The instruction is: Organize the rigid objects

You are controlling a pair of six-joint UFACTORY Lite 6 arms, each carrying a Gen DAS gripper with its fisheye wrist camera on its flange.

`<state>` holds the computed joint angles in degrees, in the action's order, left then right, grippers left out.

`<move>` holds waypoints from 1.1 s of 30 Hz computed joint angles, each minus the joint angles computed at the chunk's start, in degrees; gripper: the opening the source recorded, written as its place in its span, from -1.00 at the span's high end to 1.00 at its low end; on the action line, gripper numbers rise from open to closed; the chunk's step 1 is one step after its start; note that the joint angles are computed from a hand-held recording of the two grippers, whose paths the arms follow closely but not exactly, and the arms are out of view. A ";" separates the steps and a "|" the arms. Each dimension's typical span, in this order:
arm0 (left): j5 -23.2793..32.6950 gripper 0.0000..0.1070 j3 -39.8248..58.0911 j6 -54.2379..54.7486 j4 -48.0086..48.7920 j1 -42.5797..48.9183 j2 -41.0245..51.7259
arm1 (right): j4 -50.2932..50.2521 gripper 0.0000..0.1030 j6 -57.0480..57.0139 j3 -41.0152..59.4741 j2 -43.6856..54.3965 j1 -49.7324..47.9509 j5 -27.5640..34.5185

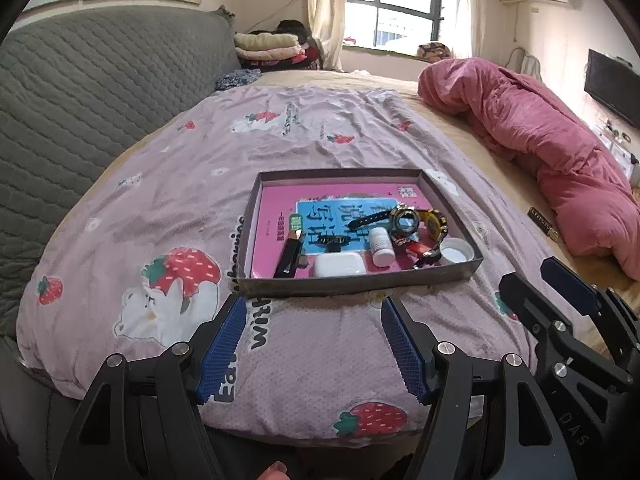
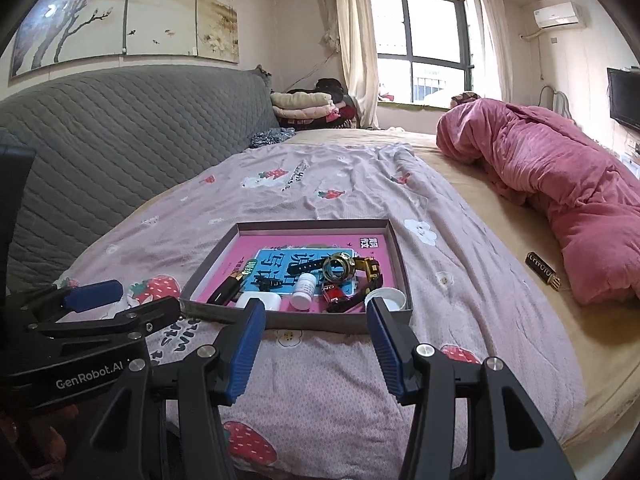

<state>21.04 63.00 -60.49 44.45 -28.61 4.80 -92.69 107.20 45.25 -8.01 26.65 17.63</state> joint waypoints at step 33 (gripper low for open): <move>-8.67 -0.34 1.90 -20.89 19.86 3.21 14.71 | -18.27 -0.02 18.29 3.47 16.37 -4.24 -1.54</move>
<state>12.38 64.90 -81.38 64.31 -25.40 19.51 -110.96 125.49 48.72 8.36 22.40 16.09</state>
